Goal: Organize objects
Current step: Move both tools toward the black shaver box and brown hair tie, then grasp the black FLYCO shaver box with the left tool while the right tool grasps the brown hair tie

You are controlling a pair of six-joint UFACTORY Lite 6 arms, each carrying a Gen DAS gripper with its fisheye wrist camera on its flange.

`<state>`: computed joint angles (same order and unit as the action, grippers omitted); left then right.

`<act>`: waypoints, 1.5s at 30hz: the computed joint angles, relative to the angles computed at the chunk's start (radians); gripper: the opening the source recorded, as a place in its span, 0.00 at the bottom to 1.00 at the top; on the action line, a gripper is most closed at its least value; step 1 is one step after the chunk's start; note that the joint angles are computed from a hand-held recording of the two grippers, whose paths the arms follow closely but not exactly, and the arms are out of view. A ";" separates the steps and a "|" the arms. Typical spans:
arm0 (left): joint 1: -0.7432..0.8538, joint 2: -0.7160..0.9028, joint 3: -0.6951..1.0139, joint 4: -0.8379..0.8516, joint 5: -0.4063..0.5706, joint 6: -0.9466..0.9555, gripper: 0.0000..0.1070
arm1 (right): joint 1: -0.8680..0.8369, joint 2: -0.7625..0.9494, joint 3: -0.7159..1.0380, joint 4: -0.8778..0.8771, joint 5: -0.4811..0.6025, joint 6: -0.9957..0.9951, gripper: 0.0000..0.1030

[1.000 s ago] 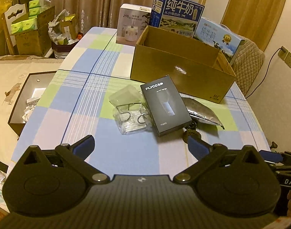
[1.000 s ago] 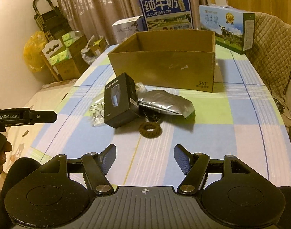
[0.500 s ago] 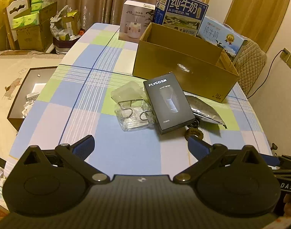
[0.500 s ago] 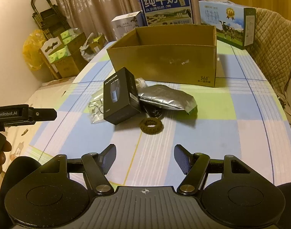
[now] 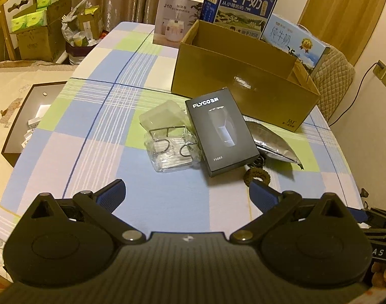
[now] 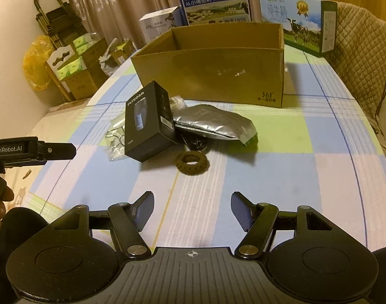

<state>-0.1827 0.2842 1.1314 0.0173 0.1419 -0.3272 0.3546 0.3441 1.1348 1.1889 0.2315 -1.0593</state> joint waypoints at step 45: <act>0.067 0.580 0.637 -0.356 0.153 0.385 0.95 | 0.124 0.718 0.754 -0.924 -0.071 0.755 0.24</act>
